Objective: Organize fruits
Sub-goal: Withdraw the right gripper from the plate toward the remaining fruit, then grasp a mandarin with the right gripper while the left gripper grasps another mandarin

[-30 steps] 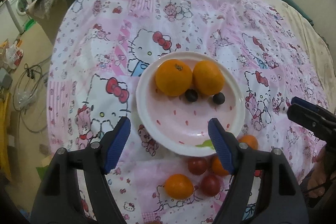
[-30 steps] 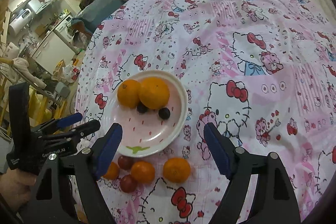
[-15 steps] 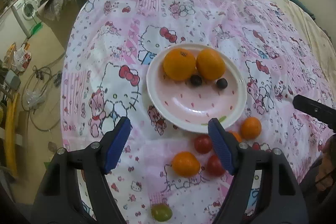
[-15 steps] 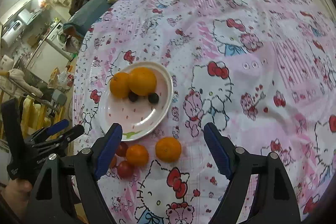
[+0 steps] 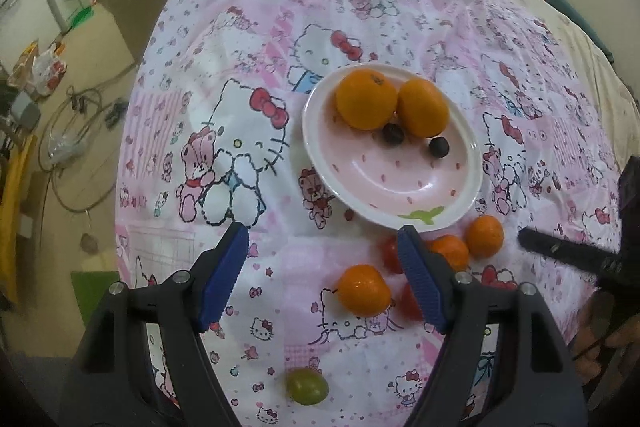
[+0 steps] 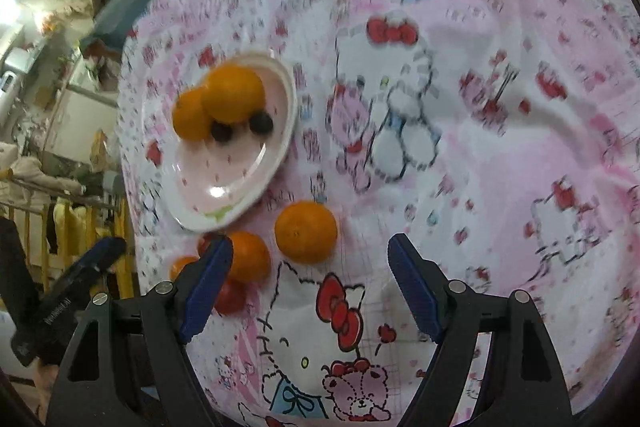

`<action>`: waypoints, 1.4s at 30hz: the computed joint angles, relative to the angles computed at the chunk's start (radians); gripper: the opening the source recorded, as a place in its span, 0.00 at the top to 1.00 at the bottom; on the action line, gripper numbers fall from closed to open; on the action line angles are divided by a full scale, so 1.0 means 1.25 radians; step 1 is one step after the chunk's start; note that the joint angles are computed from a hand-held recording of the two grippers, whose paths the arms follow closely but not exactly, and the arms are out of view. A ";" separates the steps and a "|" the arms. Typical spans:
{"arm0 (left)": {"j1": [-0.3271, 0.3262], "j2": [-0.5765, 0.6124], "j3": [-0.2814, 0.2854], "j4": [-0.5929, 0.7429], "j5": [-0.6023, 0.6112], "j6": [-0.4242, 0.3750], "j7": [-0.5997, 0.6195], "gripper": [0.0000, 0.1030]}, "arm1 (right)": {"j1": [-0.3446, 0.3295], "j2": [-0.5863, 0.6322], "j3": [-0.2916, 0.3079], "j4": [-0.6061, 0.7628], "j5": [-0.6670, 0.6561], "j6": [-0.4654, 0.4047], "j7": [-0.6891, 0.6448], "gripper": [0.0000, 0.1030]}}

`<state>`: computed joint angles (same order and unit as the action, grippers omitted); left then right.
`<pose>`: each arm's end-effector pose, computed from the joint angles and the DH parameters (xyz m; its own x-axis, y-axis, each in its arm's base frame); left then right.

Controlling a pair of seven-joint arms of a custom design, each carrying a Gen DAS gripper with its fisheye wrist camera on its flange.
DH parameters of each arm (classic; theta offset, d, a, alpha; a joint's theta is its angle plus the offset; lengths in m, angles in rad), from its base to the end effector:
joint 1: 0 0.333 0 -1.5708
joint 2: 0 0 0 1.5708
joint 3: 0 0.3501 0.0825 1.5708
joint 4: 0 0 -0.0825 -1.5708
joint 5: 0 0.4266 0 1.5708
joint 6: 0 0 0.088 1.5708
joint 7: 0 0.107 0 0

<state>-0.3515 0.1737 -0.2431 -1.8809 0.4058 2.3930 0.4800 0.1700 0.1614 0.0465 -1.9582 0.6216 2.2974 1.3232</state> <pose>0.5663 -0.3692 0.4702 0.2266 -0.9668 0.1183 -0.8741 -0.2554 -0.4131 0.6346 0.1513 0.4270 0.1209 -0.8739 -0.4709 -0.9813 -0.0338 -0.1893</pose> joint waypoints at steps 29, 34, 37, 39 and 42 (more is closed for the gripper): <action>0.011 0.108 -0.028 0.072 -0.222 -0.071 0.173 0.29 | 0.010 0.024 0.013 0.006 -0.015 0.057 -0.029 0.57; 0.004 0.134 -0.029 0.099 -0.230 -0.084 0.191 0.45 | 0.004 0.010 0.010 -0.001 0.011 0.062 -0.053 0.57; -0.002 0.150 -0.027 0.121 -0.228 -0.105 0.198 0.59 | 0.000 0.004 0.008 -0.005 0.024 0.060 -0.064 0.57; -0.004 0.157 -0.027 0.130 -0.231 -0.109 0.202 0.64 | 0.000 0.002 0.006 -0.005 0.026 0.060 -0.066 0.57; -0.007 0.159 -0.025 0.133 -0.228 -0.113 0.201 0.65 | -0.001 0.000 0.006 -0.005 0.032 0.060 -0.069 0.57</action>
